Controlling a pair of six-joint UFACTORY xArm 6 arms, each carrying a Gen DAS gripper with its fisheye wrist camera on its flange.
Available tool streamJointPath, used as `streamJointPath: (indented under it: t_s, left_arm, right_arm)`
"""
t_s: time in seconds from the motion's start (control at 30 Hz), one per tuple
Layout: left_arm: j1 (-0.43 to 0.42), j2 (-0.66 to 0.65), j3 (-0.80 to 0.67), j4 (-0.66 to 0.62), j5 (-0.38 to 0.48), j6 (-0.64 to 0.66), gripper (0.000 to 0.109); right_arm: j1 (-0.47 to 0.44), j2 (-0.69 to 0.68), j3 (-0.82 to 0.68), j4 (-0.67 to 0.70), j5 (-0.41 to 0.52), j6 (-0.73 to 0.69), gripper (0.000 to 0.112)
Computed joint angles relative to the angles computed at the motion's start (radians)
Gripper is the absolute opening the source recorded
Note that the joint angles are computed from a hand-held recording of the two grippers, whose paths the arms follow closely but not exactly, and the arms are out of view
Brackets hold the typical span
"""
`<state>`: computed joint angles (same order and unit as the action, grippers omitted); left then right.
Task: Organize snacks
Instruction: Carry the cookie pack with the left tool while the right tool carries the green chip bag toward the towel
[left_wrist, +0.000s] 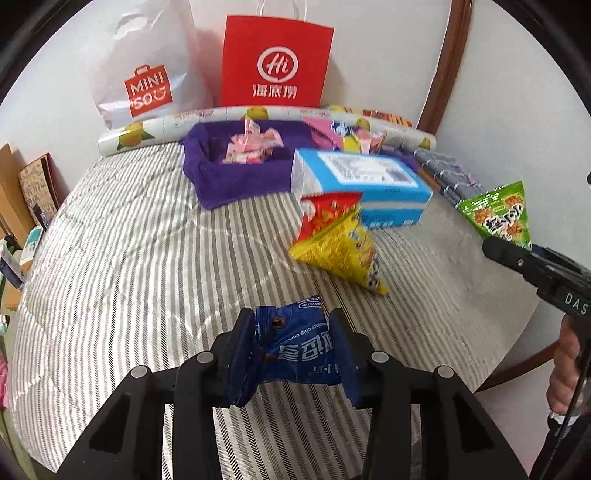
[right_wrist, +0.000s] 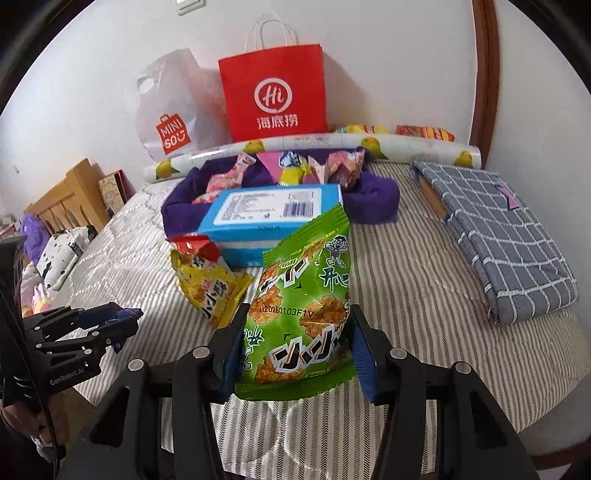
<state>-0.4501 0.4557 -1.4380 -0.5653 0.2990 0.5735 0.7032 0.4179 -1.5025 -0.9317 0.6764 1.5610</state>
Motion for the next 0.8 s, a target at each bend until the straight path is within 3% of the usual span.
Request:
streamJointPath:
  t_s: [0.13,0.23,0.4,0.8]
  left_arm:
    - [0.001,-0.014,-0.022,-0.023,0.011,0.012,0.039]
    - [0.007,-0.008,-0.072,-0.089,0.072,0.046,0.039]
    - [-0.001,0.013,-0.136,-0.073,0.085,0.024,0.039]
    - [0.001,0.19,-0.496,-0.019,0.215,-0.056,0.04]
  right_arm:
    - [0.003,-0.012,-0.01,-0.015,0.009,0.0,0.05]
    - [0.006,-0.019,-0.025,-0.024,0.019,-0.005,0.05]
    - [-0.003,-0.019,-0.06,-0.018,0.02,-0.043,0.05]
    - [-0.059,0.042,-0.208,0.014,0.003,-0.162,0.05]
